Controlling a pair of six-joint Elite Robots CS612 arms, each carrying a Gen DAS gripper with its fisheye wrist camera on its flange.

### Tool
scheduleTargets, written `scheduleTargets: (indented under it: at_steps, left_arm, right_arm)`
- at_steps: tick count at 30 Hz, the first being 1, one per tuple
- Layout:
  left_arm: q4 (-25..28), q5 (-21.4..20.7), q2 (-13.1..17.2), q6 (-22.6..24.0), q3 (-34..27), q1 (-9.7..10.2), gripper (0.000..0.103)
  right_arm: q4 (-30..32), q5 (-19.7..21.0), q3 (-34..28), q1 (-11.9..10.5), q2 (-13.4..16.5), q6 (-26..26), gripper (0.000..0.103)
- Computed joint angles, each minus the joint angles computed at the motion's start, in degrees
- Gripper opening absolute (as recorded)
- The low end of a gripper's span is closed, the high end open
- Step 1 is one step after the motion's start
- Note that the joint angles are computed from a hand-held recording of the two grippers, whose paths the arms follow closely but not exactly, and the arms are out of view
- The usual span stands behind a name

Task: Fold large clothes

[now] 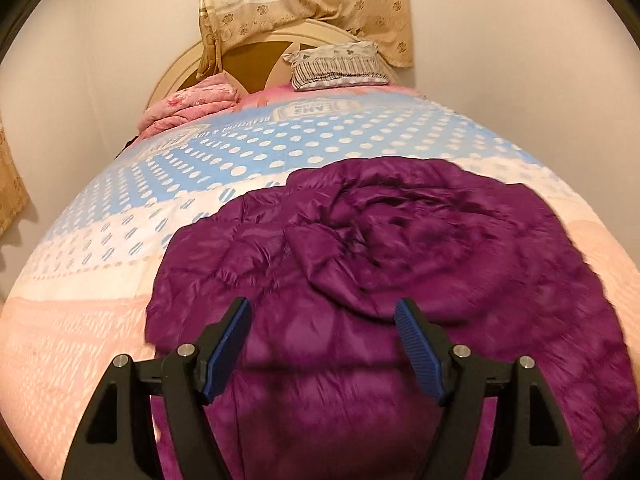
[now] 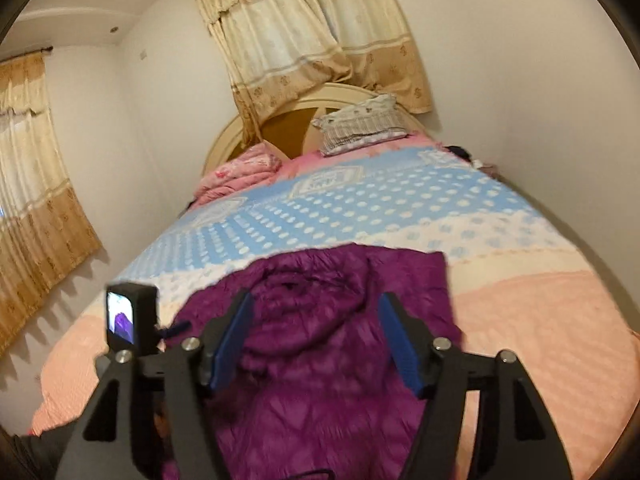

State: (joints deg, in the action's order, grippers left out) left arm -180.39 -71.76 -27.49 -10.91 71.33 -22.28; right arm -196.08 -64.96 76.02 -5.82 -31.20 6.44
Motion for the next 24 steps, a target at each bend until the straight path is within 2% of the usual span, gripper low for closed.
scheduleTargets:
  at_steps: [2,5,10,13,18,20,24]
  left_arm:
    - [-0.8,-1.4,-1.8,-1.5,3.1,-0.07,0.075]
    - [-4.5,-3.3,-4.4,-1.6,8.2,-0.21,0.075]
    - [-9.3,0.2,-7.9,0.4,15.4,-1.86,0.075]
    - [-11.4,0.7,-9.5,0.1,18.7,-2.4,0.075]
    - [-16.2,-0.5,-12.1,0.9,24.6,-3.03,0.075]
    - [-18.4,-2.3,-13.4,1.6,27.7,-2.95,0.075]
    - [-19.9,-6.3,-15.7,-2.1,33.4,-1.57,0.075]
  right_arm:
    - [1.2,-1.2,2.2,0.0,-1.2,1.1,0.069]
    - [-1.4,2.1,5.7,-0.8,-2.4,5.7,0.069]
    - [-8.0,1.7,12.8,-1.6,-6.2,5.7,0.069]
    - [-12.7,2.8,17.9,-2.5,-9.2,6.5,0.069]
    - [-18.3,0.2,26.4,-3.7,-14.7,3.6,0.069]
    - [-21.2,0.0,29.5,-4.4,-16.5,3.1,0.069]
    - [-23.3,-2.4,33.8,-4.7,-18.3,0.8,0.077]
